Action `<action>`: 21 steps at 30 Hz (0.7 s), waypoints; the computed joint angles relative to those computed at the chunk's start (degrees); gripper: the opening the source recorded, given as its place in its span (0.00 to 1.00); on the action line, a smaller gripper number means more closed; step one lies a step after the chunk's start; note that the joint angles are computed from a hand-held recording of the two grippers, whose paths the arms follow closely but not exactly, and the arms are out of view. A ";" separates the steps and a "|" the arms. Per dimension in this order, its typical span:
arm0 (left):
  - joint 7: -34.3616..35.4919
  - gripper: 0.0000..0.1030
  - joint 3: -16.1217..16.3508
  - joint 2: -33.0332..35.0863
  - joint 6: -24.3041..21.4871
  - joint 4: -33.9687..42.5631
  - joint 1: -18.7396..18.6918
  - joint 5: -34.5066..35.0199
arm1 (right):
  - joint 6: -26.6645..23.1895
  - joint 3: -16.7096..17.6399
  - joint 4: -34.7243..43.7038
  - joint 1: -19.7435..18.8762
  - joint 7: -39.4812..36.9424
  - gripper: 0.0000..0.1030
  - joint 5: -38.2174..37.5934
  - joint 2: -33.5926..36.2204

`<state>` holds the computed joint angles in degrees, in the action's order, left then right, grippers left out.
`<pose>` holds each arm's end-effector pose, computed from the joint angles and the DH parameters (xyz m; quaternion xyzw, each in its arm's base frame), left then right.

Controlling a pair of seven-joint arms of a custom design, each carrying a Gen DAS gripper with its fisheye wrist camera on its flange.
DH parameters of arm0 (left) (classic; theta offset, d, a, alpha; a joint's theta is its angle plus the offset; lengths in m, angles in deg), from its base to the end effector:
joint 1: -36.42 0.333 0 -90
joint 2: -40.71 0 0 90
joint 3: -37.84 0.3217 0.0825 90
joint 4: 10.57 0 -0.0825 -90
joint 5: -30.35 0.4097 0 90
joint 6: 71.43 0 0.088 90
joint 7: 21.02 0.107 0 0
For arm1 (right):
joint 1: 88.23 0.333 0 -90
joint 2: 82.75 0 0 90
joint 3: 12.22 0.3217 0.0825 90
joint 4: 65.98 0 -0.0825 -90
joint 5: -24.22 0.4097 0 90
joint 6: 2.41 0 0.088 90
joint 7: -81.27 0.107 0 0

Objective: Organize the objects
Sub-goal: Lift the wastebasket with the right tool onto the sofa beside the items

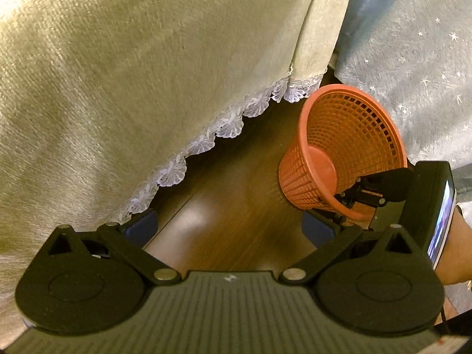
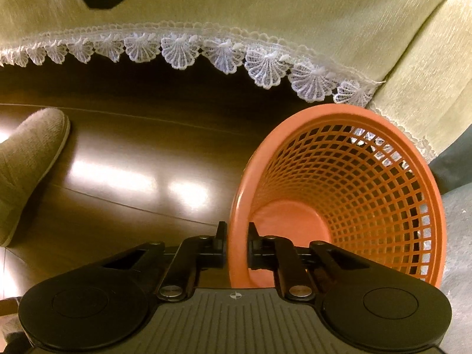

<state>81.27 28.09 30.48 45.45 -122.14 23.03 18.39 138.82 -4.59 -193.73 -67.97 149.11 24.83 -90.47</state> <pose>0.5047 -0.2348 0.5844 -0.4822 0.8617 -0.1563 0.0210 0.4902 0.2612 0.4606 -0.9231 0.3381 -0.1266 0.1327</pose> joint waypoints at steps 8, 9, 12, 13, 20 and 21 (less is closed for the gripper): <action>0.00 0.98 0.12 -0.03 0.48 0.30 -0.09 -0.92 | 0.99 0.24 -0.78 0.44 -0.86 0.08 -0.30 -0.44; 0.08 0.98 0.12 0.04 0.63 0.35 -0.07 -0.98 | 1.20 0.26 -0.76 0.44 -0.93 0.08 -0.39 -0.33; -0.07 0.98 0.00 0.37 0.97 0.50 -0.05 -0.86 | 1.08 0.16 -0.66 0.44 -0.84 0.08 0.28 -0.31; -0.18 0.98 -0.02 0.41 1.08 0.50 -0.03 -0.88 | 0.96 0.20 -0.50 0.38 -0.61 0.08 0.05 -0.20; 0.45 0.98 0.14 0.57 -0.82 2.14 0.06 -1.16 | -2.14 0.99 1.43 0.16 2.02 0.07 -4.81 -0.60; 0.59 0.98 0.18 0.66 -1.25 2.60 0.10 -1.31 | -2.72 1.04 2.02 0.18 2.13 0.07 -5.29 -0.58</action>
<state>81.87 28.27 31.15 44.21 -119.53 23.13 17.08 136.09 -3.55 -191.71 -67.79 151.24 19.54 -91.06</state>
